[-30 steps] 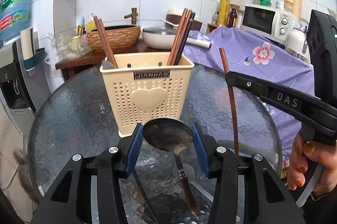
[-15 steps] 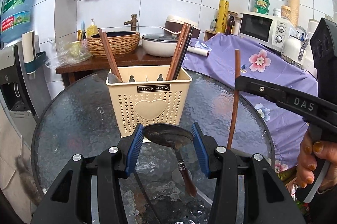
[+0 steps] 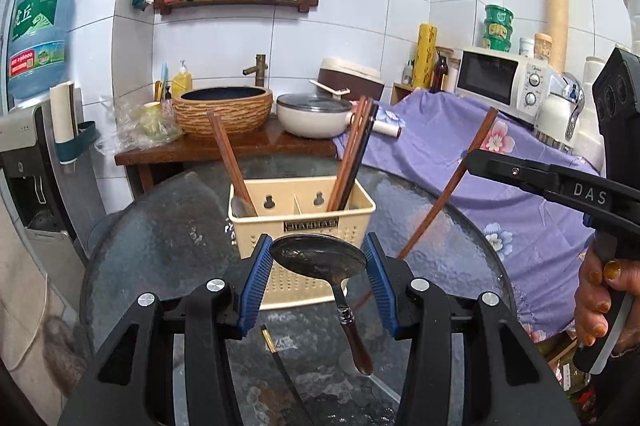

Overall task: Organize utensils
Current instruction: 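Carry the left tool's spoon above the basket while the right tool carries its chopstick, then lower both items into the basket and open both tools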

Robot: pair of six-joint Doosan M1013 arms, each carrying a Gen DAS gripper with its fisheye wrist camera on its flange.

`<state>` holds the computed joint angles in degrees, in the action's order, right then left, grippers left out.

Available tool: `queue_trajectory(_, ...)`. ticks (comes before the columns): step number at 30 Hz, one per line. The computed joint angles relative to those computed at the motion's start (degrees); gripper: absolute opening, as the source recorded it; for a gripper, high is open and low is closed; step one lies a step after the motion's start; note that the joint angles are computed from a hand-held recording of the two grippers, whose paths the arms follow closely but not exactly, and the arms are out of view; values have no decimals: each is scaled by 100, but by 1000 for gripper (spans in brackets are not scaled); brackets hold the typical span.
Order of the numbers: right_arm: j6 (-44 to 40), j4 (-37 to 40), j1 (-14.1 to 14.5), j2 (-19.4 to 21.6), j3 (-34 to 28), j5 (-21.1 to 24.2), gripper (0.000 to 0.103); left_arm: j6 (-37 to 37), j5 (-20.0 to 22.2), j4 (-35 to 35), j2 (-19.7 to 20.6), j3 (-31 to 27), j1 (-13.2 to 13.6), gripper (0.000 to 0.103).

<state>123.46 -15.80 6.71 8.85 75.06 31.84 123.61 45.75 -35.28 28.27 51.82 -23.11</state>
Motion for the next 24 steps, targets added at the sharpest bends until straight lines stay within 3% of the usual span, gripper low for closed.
queue_trajectory(13,-579,435,-11,230,-860,237,7,-614,114,250,413,-1070,99,46)
queue_trajectory(24,182,-600,66,591,-1608,99,7,-1643,-251,1245,899,-2071,-18,46)
